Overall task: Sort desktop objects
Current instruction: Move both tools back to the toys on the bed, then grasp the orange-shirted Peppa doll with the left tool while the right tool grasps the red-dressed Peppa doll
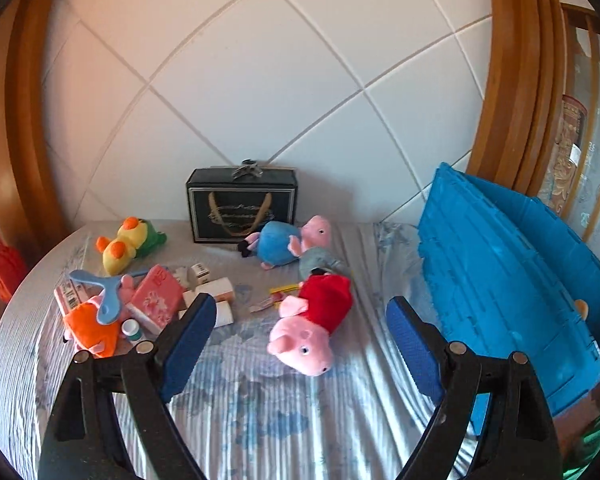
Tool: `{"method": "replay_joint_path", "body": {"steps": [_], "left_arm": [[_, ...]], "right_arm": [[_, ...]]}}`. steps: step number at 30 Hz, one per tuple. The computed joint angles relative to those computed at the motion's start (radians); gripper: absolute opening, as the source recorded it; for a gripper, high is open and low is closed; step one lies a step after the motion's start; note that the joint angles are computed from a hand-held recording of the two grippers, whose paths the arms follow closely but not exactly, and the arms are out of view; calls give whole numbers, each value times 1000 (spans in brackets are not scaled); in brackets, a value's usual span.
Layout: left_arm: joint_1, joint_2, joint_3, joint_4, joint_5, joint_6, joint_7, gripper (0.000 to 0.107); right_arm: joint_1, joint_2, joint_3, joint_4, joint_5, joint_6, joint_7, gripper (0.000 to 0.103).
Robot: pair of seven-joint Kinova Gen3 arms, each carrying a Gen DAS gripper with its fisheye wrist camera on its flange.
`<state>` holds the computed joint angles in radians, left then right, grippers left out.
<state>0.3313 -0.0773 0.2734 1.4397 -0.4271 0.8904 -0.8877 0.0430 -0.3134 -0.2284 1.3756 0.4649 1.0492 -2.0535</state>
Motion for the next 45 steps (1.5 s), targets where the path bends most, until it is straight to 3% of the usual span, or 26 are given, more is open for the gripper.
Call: {"method": "replay_joint_path", "body": {"steps": [3, 5, 9, 13, 17, 23, 26, 35, 37, 40, 45], "left_arm": [[-41, -32, -109, 67, 94, -39, -120, 87], [-113, -38, -140, 93, 147, -43, -179, 87], [-216, -8, -210, 112, 234, -51, -255, 87], [-301, 42, -264, 112, 308, -70, -347, 87], [-365, 140, -289, 57, 334, -45, -399, 87], [-412, 263, -321, 33, 287, -26, -388, 87], [-452, 301, -321, 51, 338, -49, -435, 87], [-443, 451, -319, -54, 334, -33, -512, 88], [-466, 465, -308, -62, 369, -47, -542, 96], [-504, 473, -296, -79, 427, -20, -584, 97], [-451, 421, -325, -1, 346, 5, -586, 96]], "right_arm": [[-15, 38, -59, -29, 24, 15, -90, 103], [-68, 61, -39, -36, -16, 1, -74, 103], [-122, 167, -98, -91, 23, 59, -92, 103], [-192, 286, -66, -150, -15, 76, -47, 103], [-223, 423, -6, -227, -99, 91, 19, 103], [-252, 626, 65, -349, -193, 135, 82, 103], [-262, 709, 92, -393, -246, 166, 112, 103], [-309, 847, 179, -482, -359, 251, 172, 103], [-311, 877, 188, -510, -386, 280, 182, 103], [-308, 919, 186, -541, -431, 312, 196, 103], [-311, 958, 175, -559, -491, 331, 212, 103]]}}
